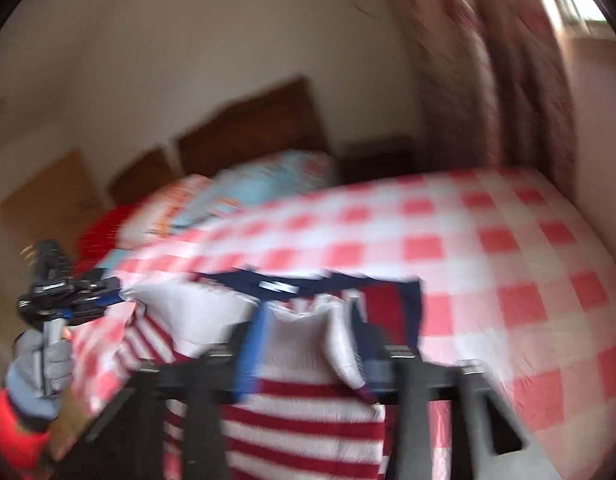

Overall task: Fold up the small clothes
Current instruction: 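Lift the ribbed hem with both grippers and fold it toward the navy collar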

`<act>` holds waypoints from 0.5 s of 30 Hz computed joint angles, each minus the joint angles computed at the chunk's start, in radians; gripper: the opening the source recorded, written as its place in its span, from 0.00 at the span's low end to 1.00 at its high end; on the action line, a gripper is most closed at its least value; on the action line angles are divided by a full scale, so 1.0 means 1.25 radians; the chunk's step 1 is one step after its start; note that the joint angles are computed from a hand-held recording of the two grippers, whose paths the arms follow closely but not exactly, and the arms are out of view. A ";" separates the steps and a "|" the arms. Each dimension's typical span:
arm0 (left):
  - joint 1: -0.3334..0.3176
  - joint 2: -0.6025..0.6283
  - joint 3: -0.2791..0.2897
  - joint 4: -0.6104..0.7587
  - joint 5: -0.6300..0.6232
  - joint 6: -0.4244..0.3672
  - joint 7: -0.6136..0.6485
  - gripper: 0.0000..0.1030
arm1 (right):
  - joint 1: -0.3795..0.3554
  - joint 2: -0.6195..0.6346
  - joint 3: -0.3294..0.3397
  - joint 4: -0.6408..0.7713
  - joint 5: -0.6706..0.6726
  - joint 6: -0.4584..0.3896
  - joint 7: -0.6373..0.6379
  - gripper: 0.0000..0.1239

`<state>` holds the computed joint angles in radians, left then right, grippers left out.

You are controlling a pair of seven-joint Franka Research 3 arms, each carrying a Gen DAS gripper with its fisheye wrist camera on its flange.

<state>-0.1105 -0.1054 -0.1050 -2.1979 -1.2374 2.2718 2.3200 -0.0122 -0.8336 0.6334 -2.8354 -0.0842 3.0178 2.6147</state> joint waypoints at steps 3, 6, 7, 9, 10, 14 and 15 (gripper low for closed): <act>0.006 0.005 0.001 -0.021 -0.008 0.021 0.005 0.30 | 0.006 -0.033 0.024 -0.040 0.012 0.001 0.029 0.83; -0.002 -0.036 -0.008 -0.079 0.012 0.122 0.053 0.30 | 0.067 -0.074 0.016 -0.067 -0.006 -0.084 0.022 0.83; -0.008 -0.045 -0.013 -0.097 0.033 0.159 0.066 0.30 | 0.085 -0.073 0.005 -0.075 -0.014 -0.096 0.016 0.83; -0.024 -0.049 -0.016 -0.110 0.066 0.194 0.077 0.29 | 0.100 -0.064 -0.010 -0.071 -0.031 -0.126 0.008 0.83; -0.035 -0.051 -0.019 -0.114 0.085 0.210 0.087 0.29 | 0.097 -0.046 -0.020 -0.061 -0.045 -0.131 -0.004 0.83; -0.077 -0.059 -0.033 -0.132 0.133 0.292 0.109 0.29 | 0.082 0.038 -0.054 -0.025 -0.086 -0.110 -0.054 0.83; -0.083 -0.063 -0.033 -0.138 0.158 0.305 0.100 0.29 | 0.074 0.065 -0.062 -0.015 -0.093 -0.104 -0.067 0.83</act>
<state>-0.2145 -0.1848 -0.1461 -2.3703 -1.0396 2.6536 2.4445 0.0802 -0.7517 0.5557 -2.8539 -0.2008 2.8878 2.5304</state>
